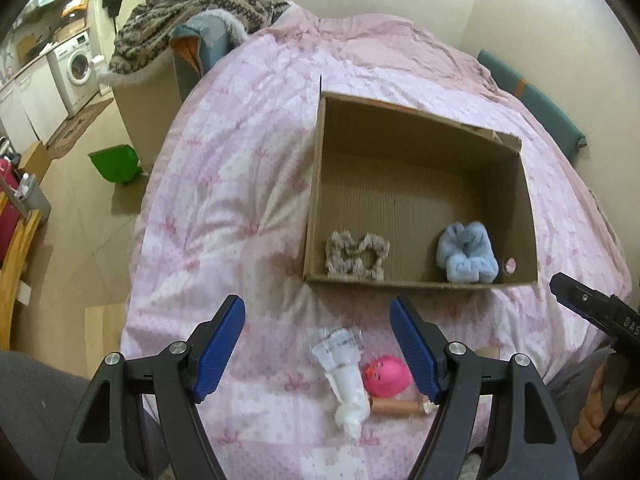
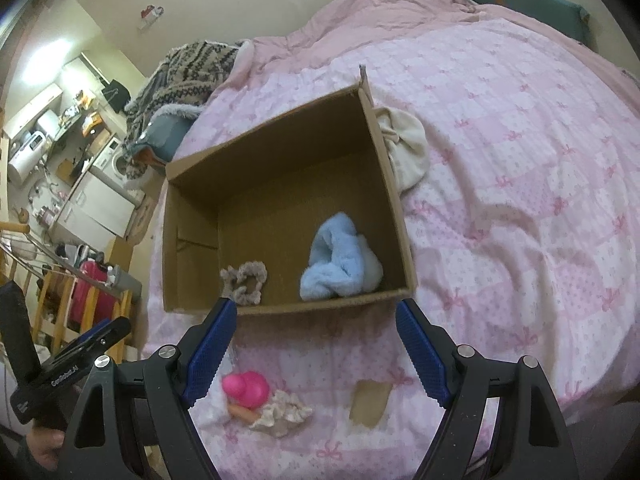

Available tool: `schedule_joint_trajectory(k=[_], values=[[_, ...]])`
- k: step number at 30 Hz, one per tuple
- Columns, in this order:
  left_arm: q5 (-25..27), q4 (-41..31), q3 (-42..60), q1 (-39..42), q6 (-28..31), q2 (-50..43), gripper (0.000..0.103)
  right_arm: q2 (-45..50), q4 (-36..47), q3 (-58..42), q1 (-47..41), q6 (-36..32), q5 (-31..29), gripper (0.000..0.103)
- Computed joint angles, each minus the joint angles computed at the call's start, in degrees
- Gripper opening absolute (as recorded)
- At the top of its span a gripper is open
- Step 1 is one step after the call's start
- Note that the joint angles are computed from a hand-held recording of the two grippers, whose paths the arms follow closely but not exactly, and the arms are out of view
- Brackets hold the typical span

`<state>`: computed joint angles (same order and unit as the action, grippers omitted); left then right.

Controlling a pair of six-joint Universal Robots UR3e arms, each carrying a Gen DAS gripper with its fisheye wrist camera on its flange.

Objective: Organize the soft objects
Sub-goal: 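Withdraw both tools from the box toward the remaining items, then grasp the white cloth with the left gripper while the right gripper grasps a small beige item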

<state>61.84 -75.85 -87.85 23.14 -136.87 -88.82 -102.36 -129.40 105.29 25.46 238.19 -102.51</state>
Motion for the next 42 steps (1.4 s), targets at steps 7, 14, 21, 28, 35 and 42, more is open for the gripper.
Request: schedule_joint_trajectory(k=[7, 14, 21, 28, 35, 42], values=[[4.6, 4.9, -3.7, -1.9, -2.0, -0.2, 0.073, 1.6, 3.5, -0.9, 1.9, 1.7, 0.3, 0.087], [8.2, 3.0, -2.0, -3.1, -3.8, -3.5, 0.073, 2.1, 3.5, 0.8, -0.1, 2.7, 3.8, 0.087], [11.7, -8.0, 3.2, -5.0, -4.0, -9.5, 0.072, 4.0, 2.2, 1.7, -2.6, 3.3, 7.4, 0.087], [15.2, -12.5, 3.5, -8.4, -5.5, -14.6, 0.054, 3.7, 2.1, 2.5, -3.5, 3.2, 8.6, 0.087], [13.3, -18.9, 5.8, -7.8, -4.1, -15.7, 0.02, 3.2, 2.1, 3.0, -3.9, 3.0, 8.8, 0.087], [8.8, -14.1, 4.2, -2.8, -1.1, -7.8, 0.019, 0.0, 1.0, 6.1, -5.3, 3.4, 9.9, 0.087]])
